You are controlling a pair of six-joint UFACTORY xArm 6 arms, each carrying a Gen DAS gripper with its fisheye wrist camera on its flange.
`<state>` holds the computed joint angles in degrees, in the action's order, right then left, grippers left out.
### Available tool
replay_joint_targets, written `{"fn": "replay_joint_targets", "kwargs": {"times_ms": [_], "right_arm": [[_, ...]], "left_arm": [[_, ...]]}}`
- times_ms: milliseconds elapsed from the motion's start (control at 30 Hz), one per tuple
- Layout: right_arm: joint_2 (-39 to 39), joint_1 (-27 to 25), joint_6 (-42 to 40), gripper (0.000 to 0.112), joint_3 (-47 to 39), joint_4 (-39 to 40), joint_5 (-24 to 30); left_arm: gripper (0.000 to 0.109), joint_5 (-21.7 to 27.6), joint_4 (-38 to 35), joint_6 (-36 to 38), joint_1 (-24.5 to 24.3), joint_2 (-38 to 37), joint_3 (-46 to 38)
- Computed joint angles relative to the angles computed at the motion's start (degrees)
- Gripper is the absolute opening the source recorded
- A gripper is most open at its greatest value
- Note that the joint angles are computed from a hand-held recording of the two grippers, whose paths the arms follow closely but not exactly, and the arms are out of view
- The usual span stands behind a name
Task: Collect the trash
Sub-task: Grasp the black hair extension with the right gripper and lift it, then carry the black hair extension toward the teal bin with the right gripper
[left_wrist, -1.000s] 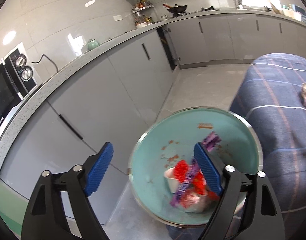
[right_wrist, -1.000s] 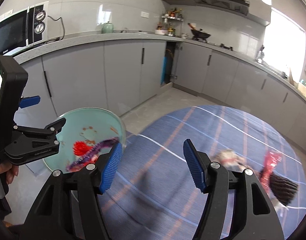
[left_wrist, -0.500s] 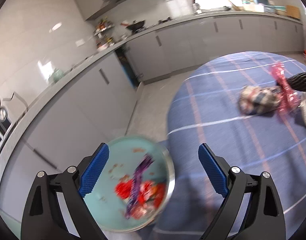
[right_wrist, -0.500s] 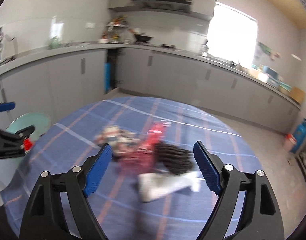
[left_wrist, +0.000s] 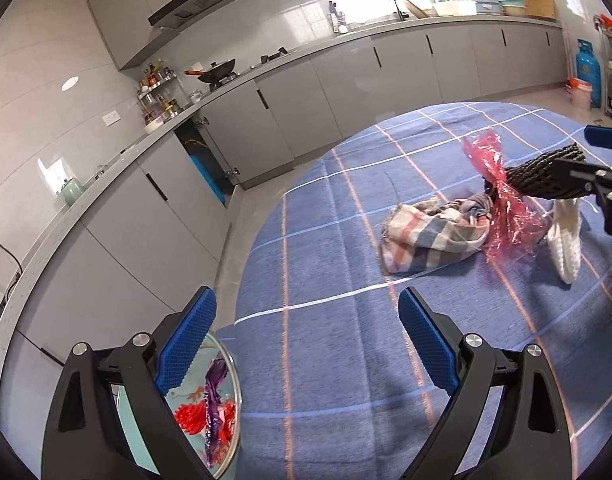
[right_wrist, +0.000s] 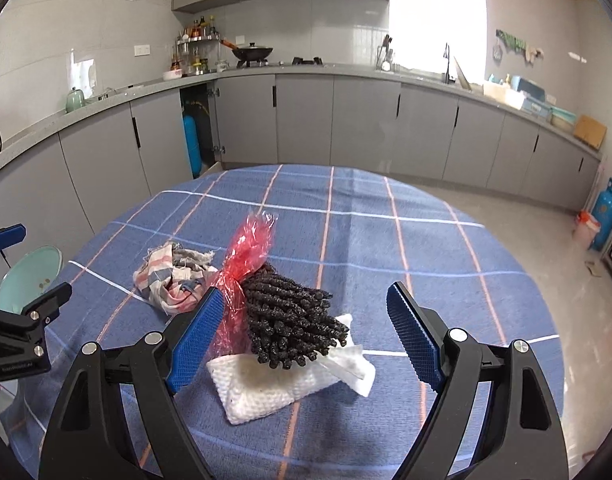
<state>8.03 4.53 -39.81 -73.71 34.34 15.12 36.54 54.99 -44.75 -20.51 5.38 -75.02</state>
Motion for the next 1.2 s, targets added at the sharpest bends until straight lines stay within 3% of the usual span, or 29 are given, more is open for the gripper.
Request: {"fn": "replay_joint_targets", "kwargs": {"times_ms": [100,167,267,533,800,933,1200], "right_arm": [[-0.30,-0.39,0.10,0.071,-0.14,-0.15,2.41],[-0.50,-0.83,1.28,0.035,-0.32,-2.18,5.38],[-1.75,-0.99,-0.94,0.024,0.79,-0.85,6.75],[-9.58,-0.51,-9.26,0.021,7.99,9.31,2.34],[-12.55,-0.97,-13.17,0.021,11.25,11.57,6.68],[-13.44,-1.46,-14.53,0.021,12.41,12.81,4.95],[-14.62,-3.15,-17.76,0.021,12.78,16.27,7.36]], "left_arm": [[0.091,-0.65,-1.91,1.20,-0.30,0.80,-1.13],[0.091,-0.63,-1.21,0.95,-0.94,1.29,-1.83],[0.091,-0.95,-1.12,1.19,-1.80,1.91,-2.71],[0.091,-0.71,-0.34,0.34,-3.99,3.11,-4.20],[0.091,-1.49,1.12,-0.09,-6.33,4.68,-5.72],[0.091,-1.28,0.23,0.14,-6.52,5.21,-6.14],[0.091,-2.78,0.79,-3.05,-6.00,0.05,-0.72]]}}
